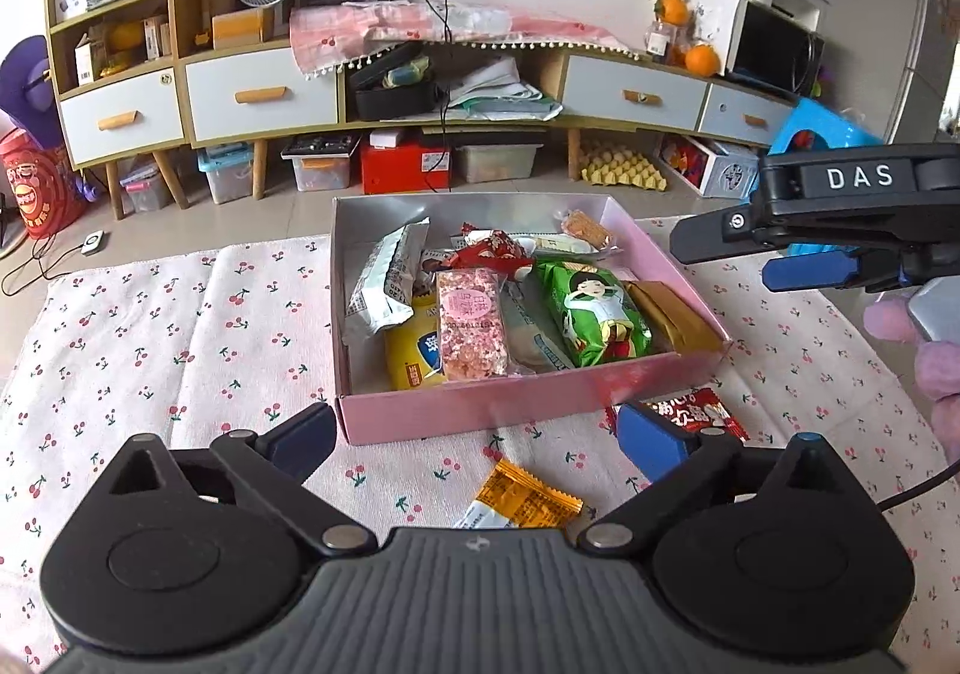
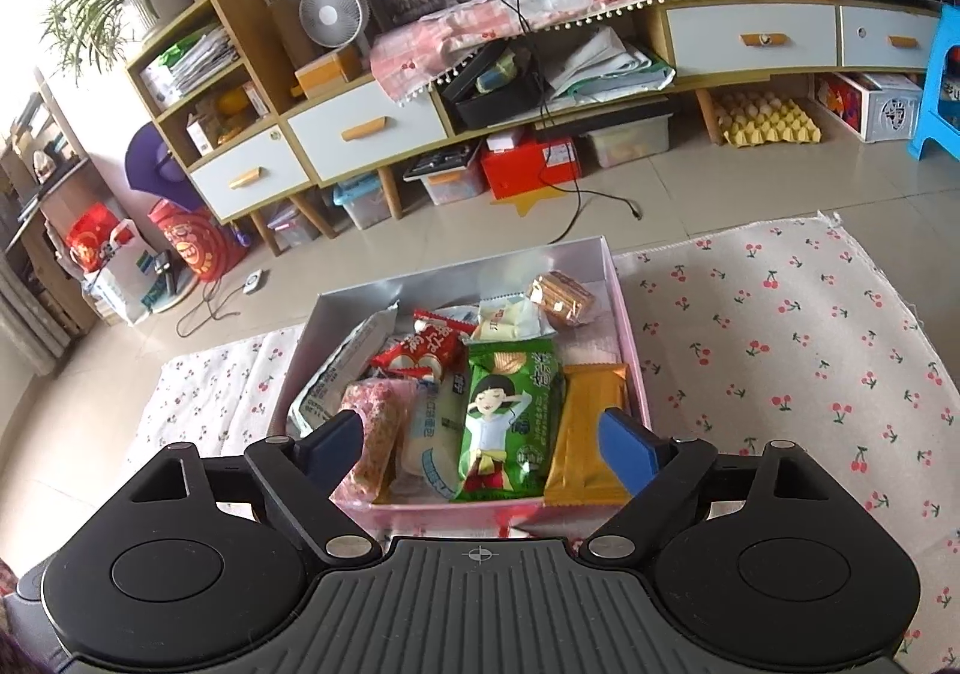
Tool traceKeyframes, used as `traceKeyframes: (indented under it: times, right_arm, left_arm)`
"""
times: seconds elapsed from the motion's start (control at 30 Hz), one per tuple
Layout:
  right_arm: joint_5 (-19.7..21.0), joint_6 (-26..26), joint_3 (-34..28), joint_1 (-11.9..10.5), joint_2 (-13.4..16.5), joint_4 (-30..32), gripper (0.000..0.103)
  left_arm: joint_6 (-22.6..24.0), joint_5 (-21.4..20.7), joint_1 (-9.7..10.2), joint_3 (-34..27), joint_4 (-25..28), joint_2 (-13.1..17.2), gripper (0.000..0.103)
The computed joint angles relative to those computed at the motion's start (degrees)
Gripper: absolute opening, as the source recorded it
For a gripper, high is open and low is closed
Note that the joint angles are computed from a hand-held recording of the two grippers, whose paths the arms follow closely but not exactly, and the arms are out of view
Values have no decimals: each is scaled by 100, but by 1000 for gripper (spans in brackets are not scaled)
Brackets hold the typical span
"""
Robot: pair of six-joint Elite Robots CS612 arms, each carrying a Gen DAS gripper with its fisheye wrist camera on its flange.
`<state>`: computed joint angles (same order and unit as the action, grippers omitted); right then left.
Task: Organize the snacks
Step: 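Lift both tools out of the box toward the last snacks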
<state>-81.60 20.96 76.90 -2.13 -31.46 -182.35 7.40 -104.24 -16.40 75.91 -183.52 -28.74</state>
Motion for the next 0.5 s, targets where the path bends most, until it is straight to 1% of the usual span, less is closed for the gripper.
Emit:
traceKeyframes:
  times: [0.07,0.27,0.43,0.5]
  right_arm:
    - [-5,-42,157,-13,-52,-63,91]
    - [2,-111,477,-43,-133,-131,92]
    - [-85,15,676,-45,-134,-299,92]
    - [-127,-106,748,-34,-148,-243,92]
  left_arm:
    - [52,-8,9,41,27,-17,100]
    - [272,20,30,184,52,-54,100]
    - [646,-106,61,228,170,-25,101]
    - [856,-132,63,240,216,-1,99]
